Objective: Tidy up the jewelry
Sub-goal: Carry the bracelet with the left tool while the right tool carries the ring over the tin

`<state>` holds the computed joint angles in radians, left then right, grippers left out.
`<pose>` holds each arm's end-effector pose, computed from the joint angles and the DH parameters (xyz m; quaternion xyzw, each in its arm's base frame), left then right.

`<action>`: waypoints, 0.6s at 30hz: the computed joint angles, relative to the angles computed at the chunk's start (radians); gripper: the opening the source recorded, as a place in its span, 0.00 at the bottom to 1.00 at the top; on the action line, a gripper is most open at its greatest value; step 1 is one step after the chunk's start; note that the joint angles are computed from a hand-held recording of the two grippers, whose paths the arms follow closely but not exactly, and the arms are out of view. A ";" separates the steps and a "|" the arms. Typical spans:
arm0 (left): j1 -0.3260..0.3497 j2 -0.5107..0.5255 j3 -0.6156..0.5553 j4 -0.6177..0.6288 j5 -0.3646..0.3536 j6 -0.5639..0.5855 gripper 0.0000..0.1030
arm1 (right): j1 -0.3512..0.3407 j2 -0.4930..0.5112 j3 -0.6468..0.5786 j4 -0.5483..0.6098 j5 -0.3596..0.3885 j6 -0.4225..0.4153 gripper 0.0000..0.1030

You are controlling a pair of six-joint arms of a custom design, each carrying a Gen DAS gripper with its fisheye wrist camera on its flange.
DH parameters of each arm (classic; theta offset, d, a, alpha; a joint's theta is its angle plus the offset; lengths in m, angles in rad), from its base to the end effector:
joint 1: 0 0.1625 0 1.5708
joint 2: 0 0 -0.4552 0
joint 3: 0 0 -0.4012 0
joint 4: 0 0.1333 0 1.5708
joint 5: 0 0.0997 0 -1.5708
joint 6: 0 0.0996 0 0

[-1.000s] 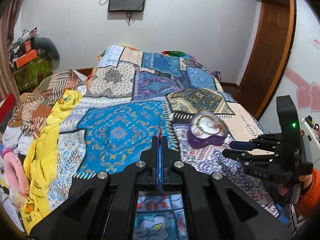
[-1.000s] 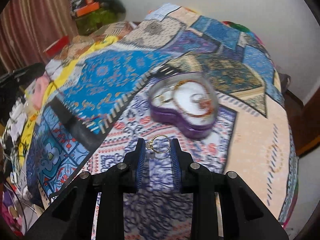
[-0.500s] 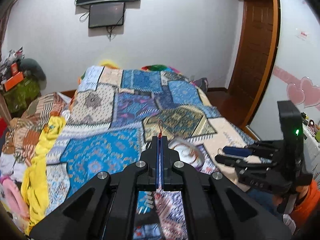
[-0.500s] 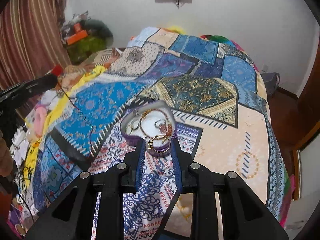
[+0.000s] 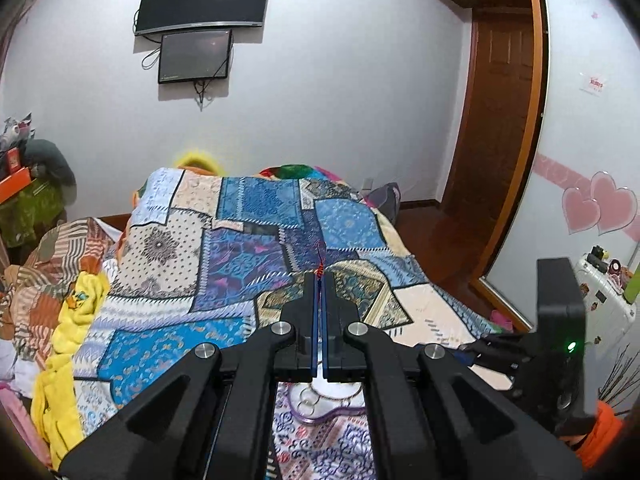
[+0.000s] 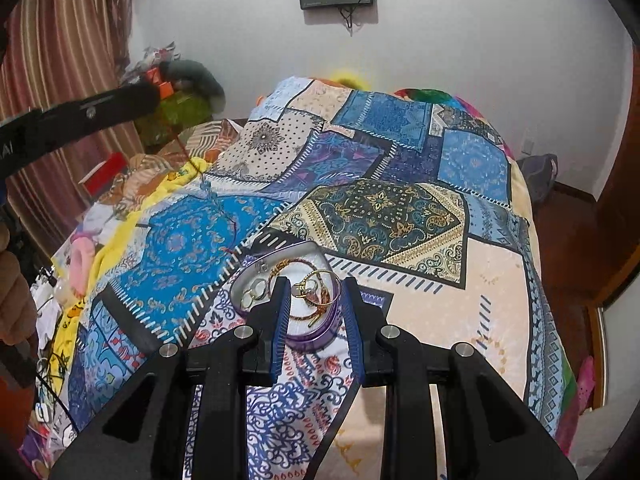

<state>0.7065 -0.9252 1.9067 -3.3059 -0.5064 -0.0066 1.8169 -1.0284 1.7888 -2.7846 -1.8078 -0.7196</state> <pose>-0.3153 -0.5589 0.2255 0.1634 0.8063 -0.4865 0.2941 0.2668 -0.6111 0.2325 0.4257 -0.8693 0.1899 0.1643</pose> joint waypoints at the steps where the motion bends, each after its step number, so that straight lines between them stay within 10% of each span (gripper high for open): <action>1: 0.003 0.005 -0.008 -0.005 -0.007 0.008 0.00 | -0.001 0.003 -0.003 0.002 0.000 0.000 0.23; 18: 0.028 0.021 -0.059 -0.015 -0.119 0.024 0.00 | -0.017 0.039 -0.036 0.037 -0.003 0.009 0.23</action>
